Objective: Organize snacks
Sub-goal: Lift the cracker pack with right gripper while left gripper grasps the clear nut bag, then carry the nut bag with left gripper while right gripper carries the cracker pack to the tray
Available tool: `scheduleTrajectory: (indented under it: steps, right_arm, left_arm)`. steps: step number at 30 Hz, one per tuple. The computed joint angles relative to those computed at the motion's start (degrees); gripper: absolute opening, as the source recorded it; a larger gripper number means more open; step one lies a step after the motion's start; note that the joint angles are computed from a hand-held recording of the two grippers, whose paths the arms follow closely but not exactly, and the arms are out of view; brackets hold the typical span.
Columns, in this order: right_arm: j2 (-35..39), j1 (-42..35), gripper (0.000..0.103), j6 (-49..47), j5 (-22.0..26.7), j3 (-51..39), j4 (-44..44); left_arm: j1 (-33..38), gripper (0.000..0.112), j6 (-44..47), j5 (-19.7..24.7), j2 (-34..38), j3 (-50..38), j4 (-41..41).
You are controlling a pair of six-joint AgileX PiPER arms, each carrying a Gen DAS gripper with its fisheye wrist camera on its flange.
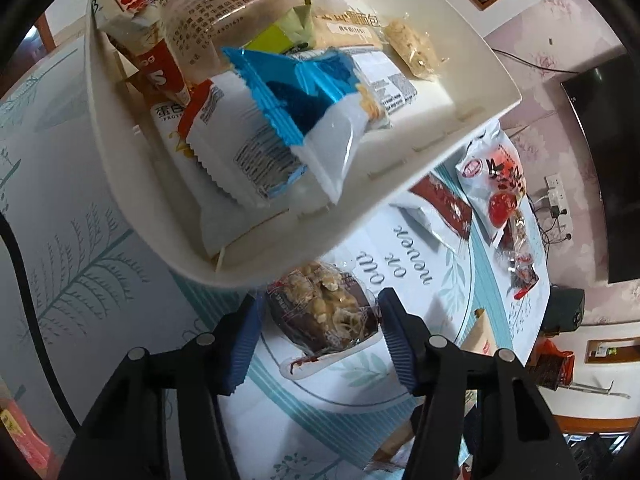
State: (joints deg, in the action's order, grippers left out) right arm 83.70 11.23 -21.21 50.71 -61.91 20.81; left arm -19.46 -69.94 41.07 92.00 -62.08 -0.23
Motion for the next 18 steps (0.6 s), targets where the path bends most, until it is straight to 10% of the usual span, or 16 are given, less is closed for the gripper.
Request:
scheduleTrajectory:
  steps: [18]
  right_arm:
    - [-5.4,-4.0,0.063,3.8,3.8,-3.2,0.6]
  left_arm:
    - [-3.9,0.056,14.1,9.0,-0.4,-7.6,-7.6]
